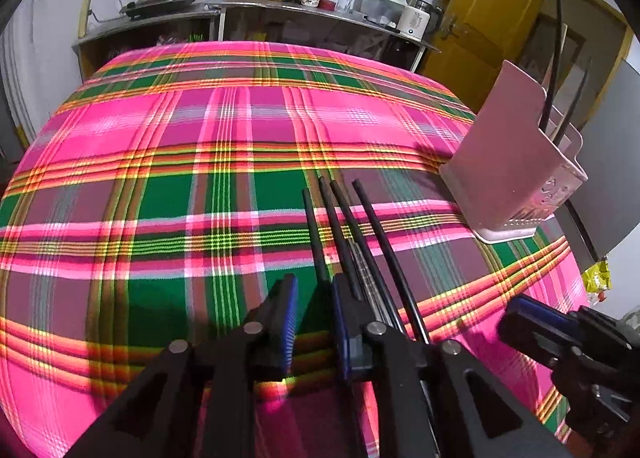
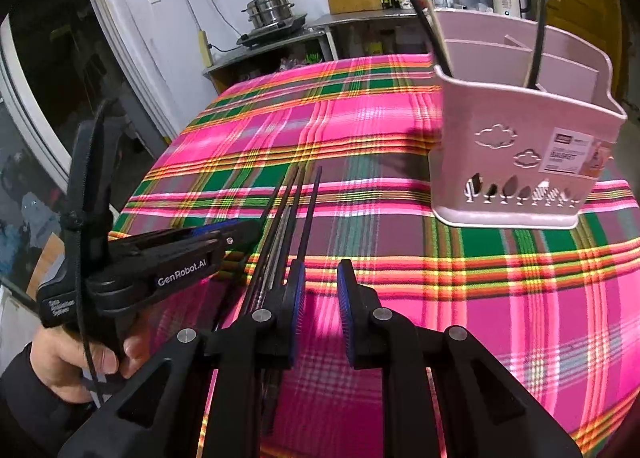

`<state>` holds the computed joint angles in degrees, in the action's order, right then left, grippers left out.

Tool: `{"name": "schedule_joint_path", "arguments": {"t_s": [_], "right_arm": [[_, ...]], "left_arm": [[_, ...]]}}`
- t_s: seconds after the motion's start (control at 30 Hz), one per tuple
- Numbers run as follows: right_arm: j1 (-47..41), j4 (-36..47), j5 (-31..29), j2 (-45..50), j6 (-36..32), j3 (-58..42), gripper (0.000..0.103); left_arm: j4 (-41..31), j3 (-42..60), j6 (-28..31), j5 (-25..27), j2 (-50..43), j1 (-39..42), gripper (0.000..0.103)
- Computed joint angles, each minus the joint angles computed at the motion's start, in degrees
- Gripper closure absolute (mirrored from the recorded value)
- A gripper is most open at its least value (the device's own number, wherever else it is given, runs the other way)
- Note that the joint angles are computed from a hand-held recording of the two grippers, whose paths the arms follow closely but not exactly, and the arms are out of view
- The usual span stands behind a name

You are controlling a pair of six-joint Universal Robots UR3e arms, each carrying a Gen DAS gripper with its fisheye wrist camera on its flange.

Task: Organize utensils
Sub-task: 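Grasp a black chopstick with the right tool while the left tool grasps another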

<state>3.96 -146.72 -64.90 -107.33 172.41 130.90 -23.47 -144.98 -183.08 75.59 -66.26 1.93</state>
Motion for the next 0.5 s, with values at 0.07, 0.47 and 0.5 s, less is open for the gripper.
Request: {"name": "schedule_joint_path", "arguments": {"t_s": [0.07,0.47,0.5], "right_arm": [[1.3,-1.8,-0.8,3.1,0.8,-1.0,0.086],[6.2,-7.1,-3.4,19.2,3.9,-10.5,0.086],[6.7,-7.3,-3.7,20.3,4.1,-11.5,0.086]], "left_arm": [[1.0,-0.6,0.5,-0.1,0.0,0.2,0.086],[-12.2,-2.1,6.4,-4.6,11.3,10.7,0.086],[-13.0,-1.8,6.5,-5.1,11.4,11.2,0.086]]}}
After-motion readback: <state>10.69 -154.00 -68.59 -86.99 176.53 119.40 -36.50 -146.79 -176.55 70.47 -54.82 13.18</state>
